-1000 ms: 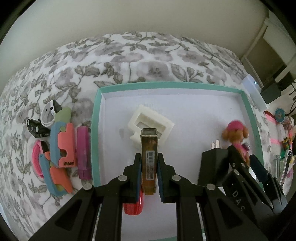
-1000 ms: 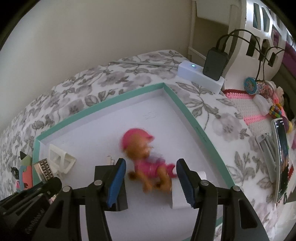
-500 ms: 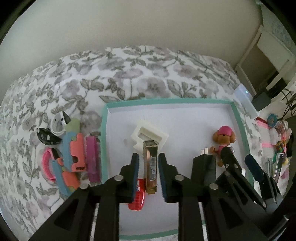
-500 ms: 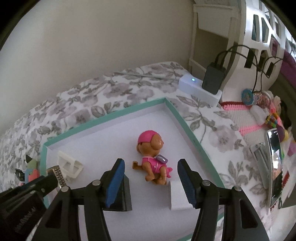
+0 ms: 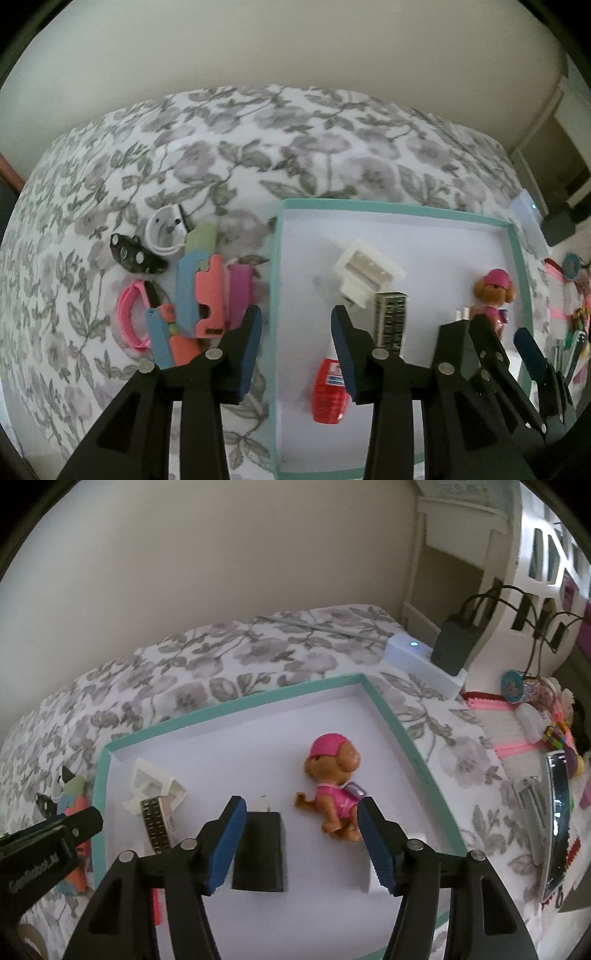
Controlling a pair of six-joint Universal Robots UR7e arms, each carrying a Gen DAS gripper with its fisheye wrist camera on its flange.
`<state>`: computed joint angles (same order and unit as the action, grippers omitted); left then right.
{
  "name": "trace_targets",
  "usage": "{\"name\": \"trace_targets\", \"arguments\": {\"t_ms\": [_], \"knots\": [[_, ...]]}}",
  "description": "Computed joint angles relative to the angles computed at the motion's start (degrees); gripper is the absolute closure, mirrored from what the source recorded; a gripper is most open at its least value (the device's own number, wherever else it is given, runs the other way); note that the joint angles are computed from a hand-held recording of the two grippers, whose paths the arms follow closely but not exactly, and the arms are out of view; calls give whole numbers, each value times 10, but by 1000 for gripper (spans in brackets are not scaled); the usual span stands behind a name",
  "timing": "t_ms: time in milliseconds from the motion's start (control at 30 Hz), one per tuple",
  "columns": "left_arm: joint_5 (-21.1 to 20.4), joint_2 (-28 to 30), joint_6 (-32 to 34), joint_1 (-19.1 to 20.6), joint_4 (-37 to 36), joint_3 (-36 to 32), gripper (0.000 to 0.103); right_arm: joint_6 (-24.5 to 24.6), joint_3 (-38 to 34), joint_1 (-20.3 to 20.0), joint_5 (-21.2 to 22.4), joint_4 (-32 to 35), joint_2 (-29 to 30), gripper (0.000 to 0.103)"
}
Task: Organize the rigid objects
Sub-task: 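Withdraw both grippers from the tray back toward the pile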
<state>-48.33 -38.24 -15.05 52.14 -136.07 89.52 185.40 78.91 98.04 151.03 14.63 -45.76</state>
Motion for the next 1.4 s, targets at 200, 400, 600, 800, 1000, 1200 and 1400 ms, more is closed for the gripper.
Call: {"name": "trace_targets", "arguments": {"t_ms": [200,400,600,800,1000,1200,1400], "knots": [[23,1,-13,6,3,-2,36,-13,-5,1,-10,2,7,20],[41,2,-25,10,10,-5,23,-21,-12,-1,-21,14,17,2],[66,1,-24,12,-4,0,15,-22,-11,-2,-26,15,17,0],[83,0,-31,16,-15,3,5,-19,-10,-4,-27,18,19,0],[82,-15,-28,25,-34,9,5,-17,-13,-3,-36,23,20,0],[99,-35,28,30,-122,29,5,-45,-20,18,-52,0,17,0],[108,-58,68,38,-175,37,5,-54,-47,38,-72,8,34,0]]}}
